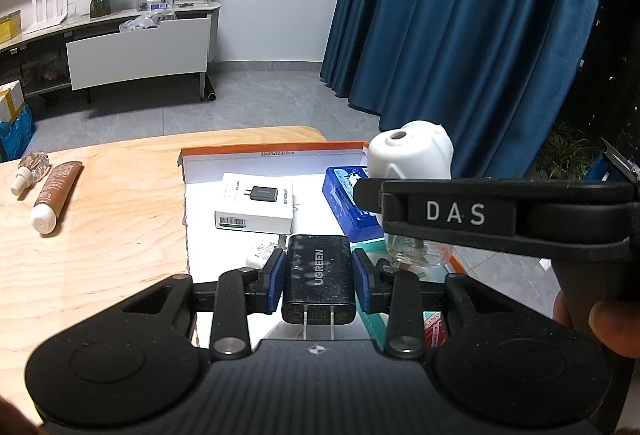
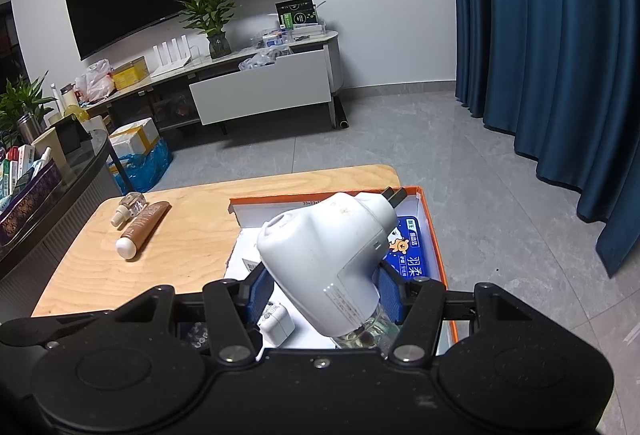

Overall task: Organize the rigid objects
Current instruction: 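Hold the black charger and white diffuser above the tray with both grippers, then lower the charger and diffuser into the tray and open both grippers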

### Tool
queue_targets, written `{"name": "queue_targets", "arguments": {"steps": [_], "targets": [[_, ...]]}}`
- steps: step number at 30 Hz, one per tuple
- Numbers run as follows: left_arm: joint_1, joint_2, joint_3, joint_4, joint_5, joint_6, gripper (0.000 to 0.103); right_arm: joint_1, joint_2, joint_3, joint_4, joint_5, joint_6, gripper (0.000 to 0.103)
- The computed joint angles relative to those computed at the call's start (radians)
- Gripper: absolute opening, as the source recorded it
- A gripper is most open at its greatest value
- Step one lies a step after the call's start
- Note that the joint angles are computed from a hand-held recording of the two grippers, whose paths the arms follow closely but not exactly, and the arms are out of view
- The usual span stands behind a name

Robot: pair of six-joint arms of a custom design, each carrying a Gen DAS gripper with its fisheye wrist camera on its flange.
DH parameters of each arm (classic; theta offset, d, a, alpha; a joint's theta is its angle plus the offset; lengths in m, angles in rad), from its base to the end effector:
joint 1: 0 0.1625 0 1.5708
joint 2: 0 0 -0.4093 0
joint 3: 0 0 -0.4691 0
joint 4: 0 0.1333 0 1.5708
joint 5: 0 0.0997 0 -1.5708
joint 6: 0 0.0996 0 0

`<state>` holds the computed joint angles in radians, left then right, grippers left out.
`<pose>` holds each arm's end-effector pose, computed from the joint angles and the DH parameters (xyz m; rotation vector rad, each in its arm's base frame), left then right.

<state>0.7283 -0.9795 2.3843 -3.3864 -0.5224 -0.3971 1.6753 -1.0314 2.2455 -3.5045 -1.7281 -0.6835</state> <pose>-0.1650 -0.4414 0.0339 0.2330 2.2582 -1.1392 0.1707 -0.4988 0.0658 0.9448 -2.4773 0.8958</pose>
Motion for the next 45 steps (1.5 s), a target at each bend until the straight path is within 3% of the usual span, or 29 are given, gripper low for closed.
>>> {"name": "queue_targets", "arguments": {"steps": [21, 33, 35, 37, 45], "targets": [[0.008, -0.002, 0.000, 0.004, -0.008, -0.008, 0.036, -0.012, 0.019, -0.007, 0.002, -0.014, -0.010, 0.067], [0.021, 0.001, -0.004, 0.010, -0.018, -0.008, 0.036, -0.008, 0.055, -0.080, 0.104, -0.066, -0.036, 0.067], [0.026, 0.000, -0.006, 0.017, -0.022, -0.010, 0.036, -0.009, 0.063, -0.097, 0.119, -0.060, -0.043, 0.069], [0.028, 0.000, -0.007, 0.023, -0.023, -0.010, 0.036, -0.010, 0.077, -0.107, 0.089, -0.041, -0.047, 0.078], [0.036, 0.006, -0.018, 0.021, -0.037, 0.002, 0.036, -0.019, 0.021, -0.070, 0.046, -0.009, -0.040, 0.078]]}}
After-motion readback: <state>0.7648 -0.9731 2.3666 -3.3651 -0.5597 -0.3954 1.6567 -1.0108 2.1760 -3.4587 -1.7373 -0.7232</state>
